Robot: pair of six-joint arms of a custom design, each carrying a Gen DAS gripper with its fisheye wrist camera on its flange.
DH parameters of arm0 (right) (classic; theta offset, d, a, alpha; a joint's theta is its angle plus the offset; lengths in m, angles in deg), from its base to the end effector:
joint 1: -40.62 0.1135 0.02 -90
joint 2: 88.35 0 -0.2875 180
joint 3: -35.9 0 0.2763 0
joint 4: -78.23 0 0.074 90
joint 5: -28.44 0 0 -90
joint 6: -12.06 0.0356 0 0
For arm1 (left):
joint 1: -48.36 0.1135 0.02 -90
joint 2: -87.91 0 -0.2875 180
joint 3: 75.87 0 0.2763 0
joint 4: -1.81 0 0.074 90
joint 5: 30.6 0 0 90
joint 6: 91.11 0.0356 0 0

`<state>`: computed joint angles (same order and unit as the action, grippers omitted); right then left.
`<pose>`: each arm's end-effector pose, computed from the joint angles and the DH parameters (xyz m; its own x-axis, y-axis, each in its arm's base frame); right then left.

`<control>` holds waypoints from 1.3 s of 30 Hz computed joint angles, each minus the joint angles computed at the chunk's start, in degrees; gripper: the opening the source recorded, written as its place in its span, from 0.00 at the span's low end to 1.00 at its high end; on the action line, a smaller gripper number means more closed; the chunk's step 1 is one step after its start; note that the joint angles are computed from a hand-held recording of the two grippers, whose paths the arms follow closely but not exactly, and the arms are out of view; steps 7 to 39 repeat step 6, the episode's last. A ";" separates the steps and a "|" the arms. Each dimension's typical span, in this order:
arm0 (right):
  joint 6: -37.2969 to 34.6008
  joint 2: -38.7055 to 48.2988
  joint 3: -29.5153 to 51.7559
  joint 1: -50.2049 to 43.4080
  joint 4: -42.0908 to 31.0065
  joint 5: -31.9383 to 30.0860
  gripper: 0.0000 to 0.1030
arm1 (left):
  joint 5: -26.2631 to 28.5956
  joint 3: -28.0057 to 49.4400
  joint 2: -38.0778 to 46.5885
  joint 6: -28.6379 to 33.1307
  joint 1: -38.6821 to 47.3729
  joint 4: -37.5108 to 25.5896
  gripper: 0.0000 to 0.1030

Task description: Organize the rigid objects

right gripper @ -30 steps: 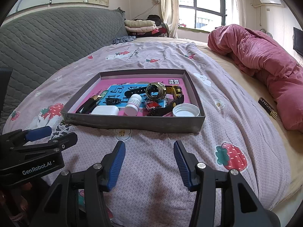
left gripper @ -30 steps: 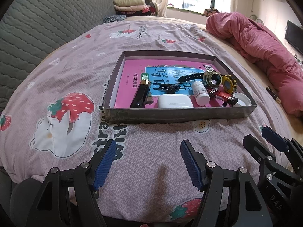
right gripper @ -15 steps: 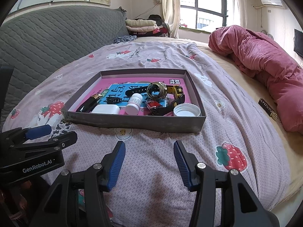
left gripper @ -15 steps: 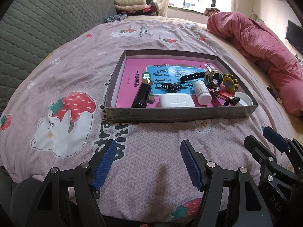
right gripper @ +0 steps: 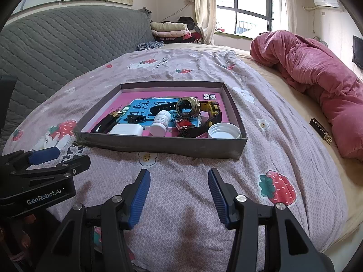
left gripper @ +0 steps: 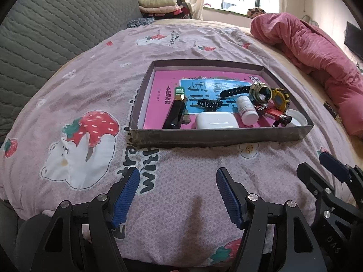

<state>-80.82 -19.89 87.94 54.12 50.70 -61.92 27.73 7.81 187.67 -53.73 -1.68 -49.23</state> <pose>0.2512 0.0605 0.2268 -0.6621 -0.2106 -0.7193 -0.2714 0.9619 -0.0318 0.2550 -0.2753 0.2242 -0.7734 -0.1300 -0.6204 -0.1537 0.9880 -0.0153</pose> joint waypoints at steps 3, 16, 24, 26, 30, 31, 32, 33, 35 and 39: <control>-0.03 -0.05 -0.03 -0.17 -0.03 -0.12 0.51 | 0.60 -0.25 -0.02 0.09 0.44 0.39 0.69; -0.01 0.47 0.36 -0.46 -0.19 -0.26 0.51 | 2.64 -1.63 -0.89 1.85 1.40 3.09 0.69; -0.01 0.47 0.36 -0.46 -0.19 -0.26 0.51 | 2.64 -1.63 -0.89 1.85 1.40 3.09 0.69; -0.01 0.47 0.36 -0.46 -0.19 -0.26 0.51 | 2.64 -1.63 -0.89 1.85 1.40 3.09 0.69; -0.01 0.47 0.36 -0.46 -0.19 -0.26 0.51 | 2.64 -1.63 -0.89 1.85 1.40 3.09 0.69; -0.01 0.47 0.36 -0.46 -0.19 -0.26 0.51 | 2.64 -1.63 -0.89 1.85 1.40 3.09 0.69; -0.01 0.47 0.36 -0.46 -0.19 -0.26 0.51 | 2.64 -1.63 -0.89 1.85 1.40 3.09 0.69; -0.01 0.47 0.36 -0.46 -0.19 -0.26 0.51 | 2.64 -1.63 -0.89 1.85 1.40 3.09 0.69; -0.01 0.47 0.36 -0.46 -0.19 -0.26 0.51 | 2.64 -1.63 -0.89 1.85 1.40 3.09 0.69; -0.01 0.47 0.36 -0.46 -0.19 -0.26 0.51 | 2.64 -1.63 -0.89 1.85 1.40 3.09 0.69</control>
